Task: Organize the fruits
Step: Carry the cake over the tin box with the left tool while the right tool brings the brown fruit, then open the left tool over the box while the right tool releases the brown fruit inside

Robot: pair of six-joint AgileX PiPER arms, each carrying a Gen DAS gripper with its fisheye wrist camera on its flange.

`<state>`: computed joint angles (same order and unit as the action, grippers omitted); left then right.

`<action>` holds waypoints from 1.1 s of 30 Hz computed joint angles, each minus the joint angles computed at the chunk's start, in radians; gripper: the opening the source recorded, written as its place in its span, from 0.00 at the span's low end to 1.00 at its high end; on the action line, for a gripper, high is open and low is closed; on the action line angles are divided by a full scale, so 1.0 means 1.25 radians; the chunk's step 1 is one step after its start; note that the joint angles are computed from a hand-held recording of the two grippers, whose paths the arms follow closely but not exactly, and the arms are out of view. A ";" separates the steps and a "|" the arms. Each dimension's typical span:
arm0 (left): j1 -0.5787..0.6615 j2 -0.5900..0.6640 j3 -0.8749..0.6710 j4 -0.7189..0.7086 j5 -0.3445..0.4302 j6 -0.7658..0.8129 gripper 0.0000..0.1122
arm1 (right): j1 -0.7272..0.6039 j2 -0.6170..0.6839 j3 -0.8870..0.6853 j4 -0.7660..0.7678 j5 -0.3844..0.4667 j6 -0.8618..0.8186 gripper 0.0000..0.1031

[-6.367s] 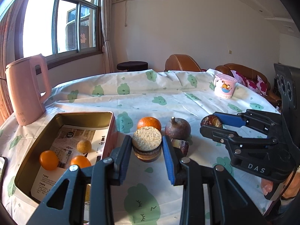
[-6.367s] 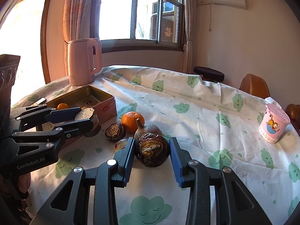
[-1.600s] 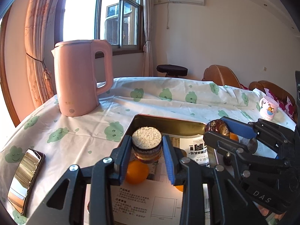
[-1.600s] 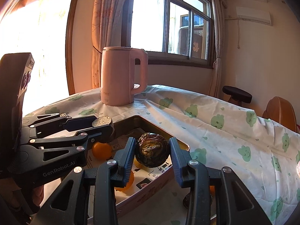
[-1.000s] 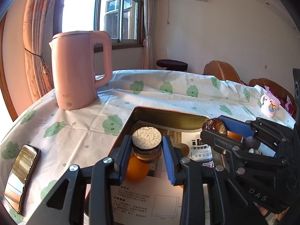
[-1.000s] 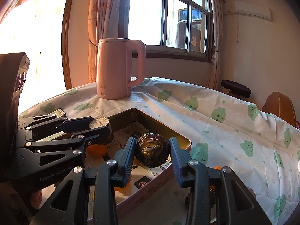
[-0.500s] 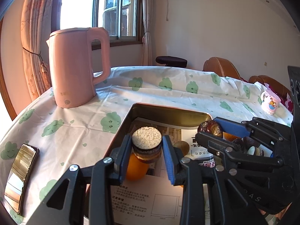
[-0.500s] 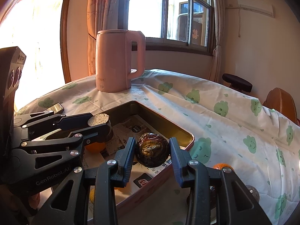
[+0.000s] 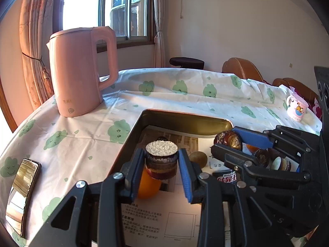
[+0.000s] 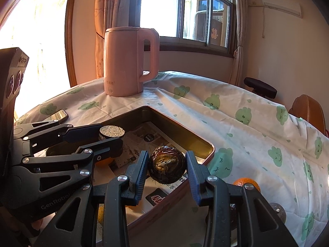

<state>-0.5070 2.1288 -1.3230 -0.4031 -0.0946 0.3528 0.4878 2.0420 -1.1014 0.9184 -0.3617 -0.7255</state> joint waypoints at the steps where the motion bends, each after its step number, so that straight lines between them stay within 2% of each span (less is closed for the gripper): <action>1: -0.001 0.000 0.000 -0.017 0.000 0.017 0.32 | 0.001 0.000 -0.001 0.006 0.000 -0.006 0.38; 4: -0.001 0.001 -0.001 -0.018 0.000 0.019 0.32 | 0.001 0.000 -0.001 0.009 0.000 -0.009 0.38; 7: -0.002 0.001 -0.002 -0.066 -0.001 0.065 0.32 | 0.001 0.000 -0.001 0.009 0.000 -0.009 0.38; 10: 0.000 0.000 0.000 -0.017 -0.002 0.015 0.32 | 0.002 0.000 -0.001 0.018 -0.003 -0.016 0.40; 13: 0.000 -0.002 0.003 -0.063 -0.009 0.057 0.33 | 0.005 0.000 0.000 0.028 -0.010 -0.021 0.43; 15: 0.002 -0.004 0.007 -0.052 -0.013 0.039 0.36 | 0.002 -0.001 0.002 0.031 -0.012 -0.015 0.48; 17: 0.006 -0.006 0.011 -0.021 -0.017 0.001 0.40 | -0.002 -0.004 0.008 0.016 -0.014 0.010 0.53; 19: 0.007 -0.008 0.016 -0.026 -0.025 0.000 0.45 | -0.003 -0.008 0.016 0.003 -0.023 0.031 0.55; 24: 0.003 -0.014 0.030 -0.070 -0.053 0.039 0.48 | 0.004 -0.014 0.029 -0.004 -0.049 0.044 0.56; 29: 0.010 -0.026 0.057 0.032 -0.087 -0.078 0.64 | 0.013 -0.029 0.061 -0.048 -0.094 0.101 0.59; 31: 0.004 -0.031 0.069 0.021 -0.109 -0.061 0.68 | 0.011 -0.040 0.083 -0.070 -0.109 0.134 0.62; 33: -0.009 -0.034 0.078 -0.042 -0.132 0.011 0.75 | 0.008 -0.052 0.106 -0.088 -0.123 0.166 0.62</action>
